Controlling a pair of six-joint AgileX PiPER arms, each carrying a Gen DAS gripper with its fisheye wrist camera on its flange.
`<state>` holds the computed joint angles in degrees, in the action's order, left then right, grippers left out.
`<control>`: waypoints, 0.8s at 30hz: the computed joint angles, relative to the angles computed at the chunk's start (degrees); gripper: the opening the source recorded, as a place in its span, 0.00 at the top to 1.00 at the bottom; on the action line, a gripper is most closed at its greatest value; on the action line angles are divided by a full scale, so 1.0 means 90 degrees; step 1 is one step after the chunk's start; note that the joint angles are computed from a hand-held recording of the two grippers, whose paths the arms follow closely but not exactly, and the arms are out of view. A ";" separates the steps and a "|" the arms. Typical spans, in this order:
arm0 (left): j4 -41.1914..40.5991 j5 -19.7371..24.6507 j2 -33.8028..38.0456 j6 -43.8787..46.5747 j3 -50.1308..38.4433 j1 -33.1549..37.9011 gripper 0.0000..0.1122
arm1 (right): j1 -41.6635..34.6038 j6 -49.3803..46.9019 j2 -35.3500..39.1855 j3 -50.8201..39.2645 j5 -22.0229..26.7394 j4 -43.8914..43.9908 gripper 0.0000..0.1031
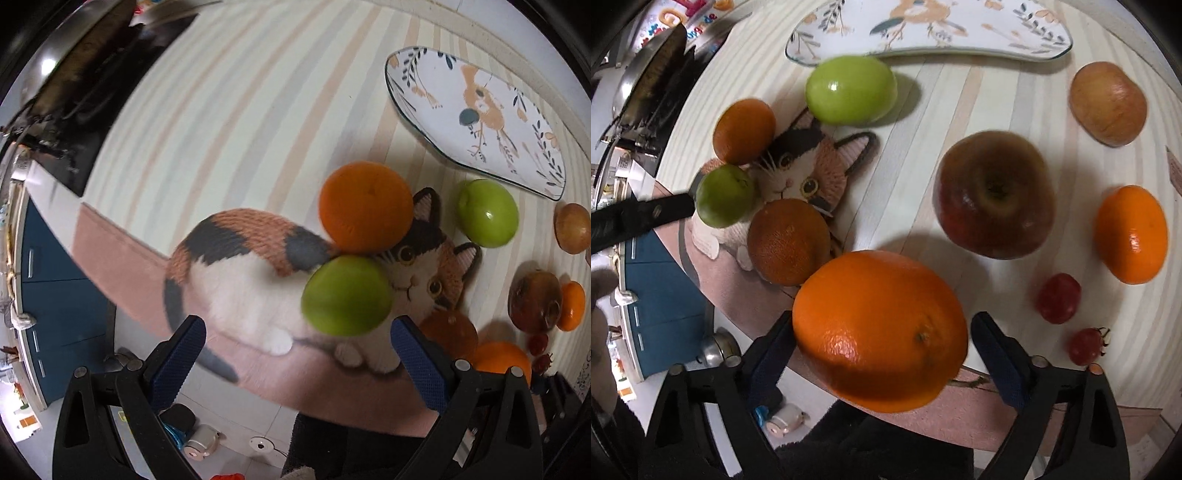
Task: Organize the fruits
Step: 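Grasp the green apple with the left tool while the right tool grasps the large orange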
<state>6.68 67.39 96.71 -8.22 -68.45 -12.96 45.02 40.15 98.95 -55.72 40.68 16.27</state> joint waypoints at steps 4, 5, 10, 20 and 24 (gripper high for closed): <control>-0.0448 0.0048 0.0512 0.0215 -0.0259 0.0208 0.10 | 0.0024 -0.0069 0.0251 -0.0077 -0.0135 0.0096 0.13; -0.0507 0.0051 0.0569 0.0226 -0.0287 0.0255 0.13 | 0.0032 -0.0069 0.0250 -0.0062 -0.0161 0.0124 0.14; -0.1420 0.0132 0.0855 0.0527 -0.0458 0.0744 0.27 | 0.0084 0.0120 0.0301 -0.0226 0.0013 0.0000 0.14; -0.2076 0.0073 0.0963 0.0784 -0.0528 0.1004 0.45 | 0.0191 0.0485 0.0534 -0.0591 0.0246 -0.0291 0.14; -0.2031 -0.0056 0.1115 0.0834 -0.0598 0.0923 0.48 | 0.0224 0.0528 0.0564 -0.0603 0.0210 -0.0236 0.15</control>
<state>-11.60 66.88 106.74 -0.71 -73.84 -4.66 47.04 44.91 104.03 -61.15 42.58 14.15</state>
